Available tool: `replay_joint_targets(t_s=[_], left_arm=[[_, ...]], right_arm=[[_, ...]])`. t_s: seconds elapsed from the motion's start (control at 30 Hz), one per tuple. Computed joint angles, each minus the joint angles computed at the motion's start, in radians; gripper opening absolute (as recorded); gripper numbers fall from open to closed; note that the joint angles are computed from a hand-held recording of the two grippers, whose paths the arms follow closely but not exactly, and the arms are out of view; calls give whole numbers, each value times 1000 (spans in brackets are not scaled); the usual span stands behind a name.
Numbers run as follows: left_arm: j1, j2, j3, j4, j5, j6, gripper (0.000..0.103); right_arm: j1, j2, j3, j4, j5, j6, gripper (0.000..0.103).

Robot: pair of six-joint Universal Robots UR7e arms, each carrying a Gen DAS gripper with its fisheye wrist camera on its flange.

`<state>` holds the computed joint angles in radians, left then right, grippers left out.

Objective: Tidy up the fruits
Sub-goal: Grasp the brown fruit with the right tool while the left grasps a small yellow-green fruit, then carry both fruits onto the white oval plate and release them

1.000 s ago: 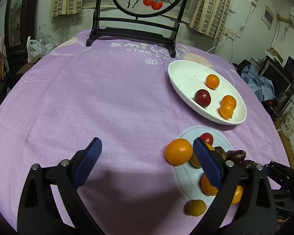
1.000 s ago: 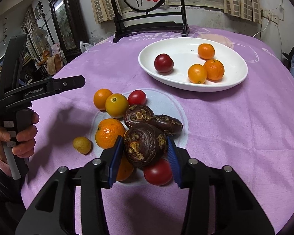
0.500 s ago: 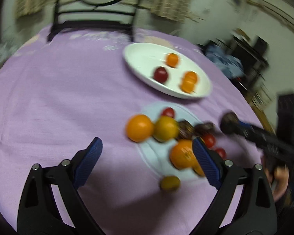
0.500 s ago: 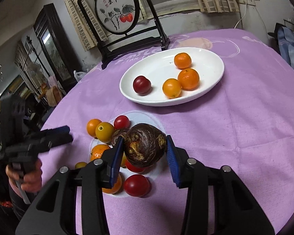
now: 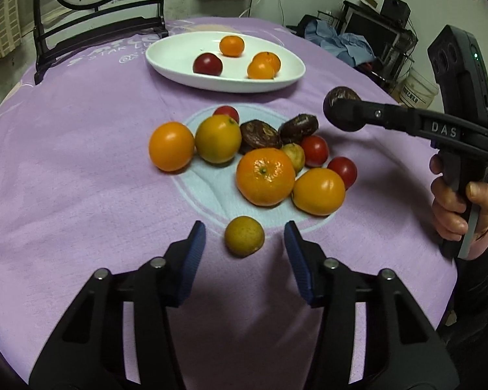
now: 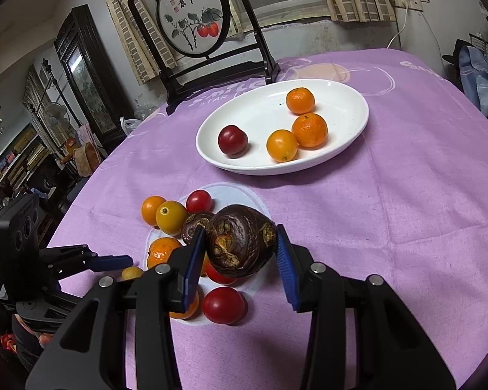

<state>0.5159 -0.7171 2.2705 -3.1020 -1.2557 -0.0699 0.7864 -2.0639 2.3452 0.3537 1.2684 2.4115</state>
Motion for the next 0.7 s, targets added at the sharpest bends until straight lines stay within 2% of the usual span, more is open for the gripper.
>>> replay_joint_targets(t_s=[0.23, 0.43, 0.57, 0.7], left_arm=[[2, 9, -8, 14, 17, -5, 42], [2, 12, -11, 15, 6, 9, 25], [2, 13, -10, 6, 4, 0, 25], [4, 9, -21, -30, -7, -9, 25]], right_arm=[[-11, -7, 6, -2, -3, -2, 43], [-17, -8, 8, 0, -8, -1, 43], [-32, -19, 16, 0, -24, -8, 43], [-16, -31, 22, -28, -18, -3, 43]])
